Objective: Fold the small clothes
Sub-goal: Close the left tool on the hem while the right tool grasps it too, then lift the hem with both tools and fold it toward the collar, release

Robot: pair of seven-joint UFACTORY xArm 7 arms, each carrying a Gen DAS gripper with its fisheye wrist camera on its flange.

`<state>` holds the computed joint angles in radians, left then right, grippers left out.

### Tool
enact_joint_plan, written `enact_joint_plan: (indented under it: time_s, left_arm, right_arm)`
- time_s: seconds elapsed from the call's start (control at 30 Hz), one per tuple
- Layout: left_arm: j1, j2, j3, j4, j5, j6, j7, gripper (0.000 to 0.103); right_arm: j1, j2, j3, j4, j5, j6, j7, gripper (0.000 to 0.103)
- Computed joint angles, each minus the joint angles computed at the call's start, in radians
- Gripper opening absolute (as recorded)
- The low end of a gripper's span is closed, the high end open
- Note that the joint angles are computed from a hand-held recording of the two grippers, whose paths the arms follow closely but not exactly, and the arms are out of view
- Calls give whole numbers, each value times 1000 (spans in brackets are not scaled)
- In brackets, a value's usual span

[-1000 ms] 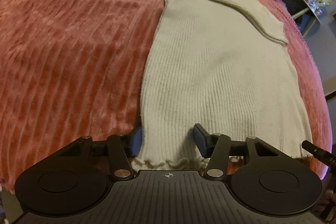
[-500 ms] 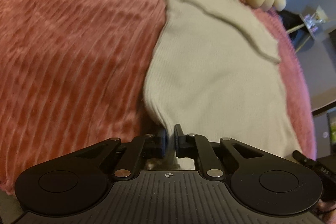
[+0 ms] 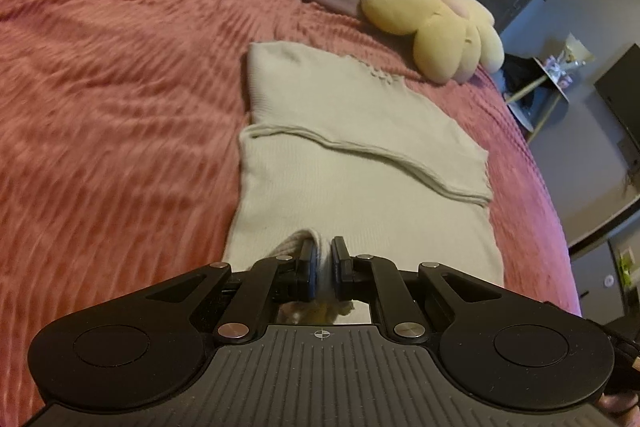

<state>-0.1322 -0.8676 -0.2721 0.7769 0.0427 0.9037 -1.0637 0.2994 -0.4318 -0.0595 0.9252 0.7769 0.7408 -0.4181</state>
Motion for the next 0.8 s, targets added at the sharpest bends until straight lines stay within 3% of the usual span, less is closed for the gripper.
enact_joint_plan:
  time_s: [0.07,0.2,0.43,0.53,0.6,0.7,0.8]
  left_arm:
    - [-6,1,-5,-6,1,-7,5,10]
    - [-23,-11,-5,-50,-23,-22,-18,10]
    - [-50,-60,-6,-95,-48,-3,-43,10]
    - [-63,-67,-9,-104,-60,16,-51,10]
    - [-75,-77,-9,-117,-74,17,-58,11]
    - [-102,-85,-9,-133,-93,27,-55,19]
    - [-123,-89,-6,-149,-112,35,-53,21]
  right_arm:
    - [-19,-1,13,8,-55,25,23,10]
    - [-62,-42,4,-36,-144,70,70,33]
    - [-103,-131,-32,-114,-215,246,80,32]
    - [-104,-147,-27,-136,-222,269,79,31]
    - [-102,-151,-26,-145,-222,274,76,24]
    - [-91,-156,-34,-146,-199,286,58,22]
    - [-88,-158,-26,-146,-198,282,45,16]
